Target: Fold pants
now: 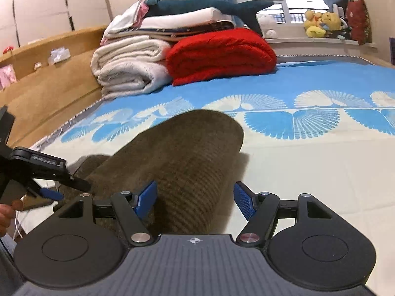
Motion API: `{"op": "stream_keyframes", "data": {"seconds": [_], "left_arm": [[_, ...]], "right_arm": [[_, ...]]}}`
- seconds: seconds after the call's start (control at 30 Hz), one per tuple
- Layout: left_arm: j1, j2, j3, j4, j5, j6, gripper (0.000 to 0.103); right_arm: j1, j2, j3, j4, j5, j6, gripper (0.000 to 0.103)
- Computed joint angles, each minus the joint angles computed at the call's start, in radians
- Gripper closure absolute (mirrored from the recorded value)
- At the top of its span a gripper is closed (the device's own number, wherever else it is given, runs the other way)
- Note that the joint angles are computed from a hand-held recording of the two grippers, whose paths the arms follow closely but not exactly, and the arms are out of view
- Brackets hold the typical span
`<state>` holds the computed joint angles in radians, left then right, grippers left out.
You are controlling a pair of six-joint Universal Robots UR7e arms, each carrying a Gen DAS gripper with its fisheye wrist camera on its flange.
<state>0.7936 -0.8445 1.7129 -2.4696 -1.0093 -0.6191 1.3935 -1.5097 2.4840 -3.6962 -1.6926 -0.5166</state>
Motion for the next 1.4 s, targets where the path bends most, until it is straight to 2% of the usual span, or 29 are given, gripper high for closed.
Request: {"op": "stream_keyframes", "data": {"seconds": [0.17, 0.3, 0.37, 0.43, 0.5, 0.57, 0.63, 0.73, 0.87, 0.93, 0.97, 1.0, 1.07, 1.17, 1.27, 1.33, 1.4], "left_arm": [[0.000, -0.010, -0.009, -0.010, -0.023, 0.014, 0.014], [-0.031, -0.044, 0.008, 0.038, 0.013, 0.013, 0.013], [-0.050, -0.071, 0.024, 0.049, 0.002, 0.020, 0.013], [-0.064, -0.080, 0.040, -0.017, -0.012, 0.061, 0.011], [-0.064, -0.059, 0.040, -0.101, -0.008, 0.122, 0.003], [-0.049, -0.013, 0.010, -0.130, 0.010, 0.144, 0.003], [-0.013, 0.026, -0.031, -0.091, -0.017, 0.122, 0.003], [0.037, 0.057, -0.063, -0.025, -0.101, 0.085, 0.011], [0.055, 0.047, -0.054, -0.048, -0.184, 0.073, 0.014], [0.069, 0.049, -0.070, -0.039, -0.221, 0.055, 0.022], [0.065, 0.052, -0.078, -0.018, -0.190, 0.043, 0.054], [0.059, 0.057, -0.087, 0.009, -0.147, 0.029, 0.081], [0.056, 0.049, -0.094, 0.009, -0.150, 0.003, 0.084], [0.015, 0.026, -0.087, -0.051, -0.116, 0.080, 0.086], [-0.009, -0.023, -0.063, -0.122, -0.117, 0.125, 0.086], [-0.022, -0.058, -0.022, -0.166, -0.062, 0.160, 0.086], [-0.019, -0.081, 0.021, -0.164, 0.034, 0.152, 0.086]], "right_arm": [[0.007, -0.004, -0.017, 0.028, 0.003, 0.036, 0.032], [0.012, 0.003, -0.019, 0.015, -0.014, 0.028, 0.032], [0.011, 0.000, -0.023, 0.026, -0.023, 0.039, 0.032], [0.010, -0.003, -0.026, 0.035, -0.030, 0.053, 0.032], [0.008, -0.006, -0.032, 0.053, -0.033, 0.071, 0.032], [0.008, -0.003, -0.036, 0.065, -0.033, 0.085, 0.032], [0.013, 0.003, -0.036, 0.057, -0.040, 0.080, 0.032], [0.020, 0.018, -0.035, 0.028, -0.056, 0.052, 0.032], [0.012, 0.018, -0.034, 0.022, -0.062, 0.047, 0.032], [0.010, 0.020, -0.038, 0.024, -0.069, 0.055, 0.032], [0.009, 0.019, -0.041, 0.030, -0.069, 0.061, 0.032], [0.010, 0.022, -0.044, 0.033, -0.070, 0.067, 0.032], [0.014, 0.030, -0.049, 0.032, -0.069, 0.075, 0.032], [0.025, 0.051, -0.054, 0.020, -0.079, 0.063, 0.032], [0.033, 0.070, -0.057, -0.010, -0.090, 0.053, 0.033], [0.034, 0.073, -0.060, -0.024, -0.089, 0.065, 0.033], [0.030, 0.071, -0.059, -0.033, -0.078, 0.082, 0.033]]}}
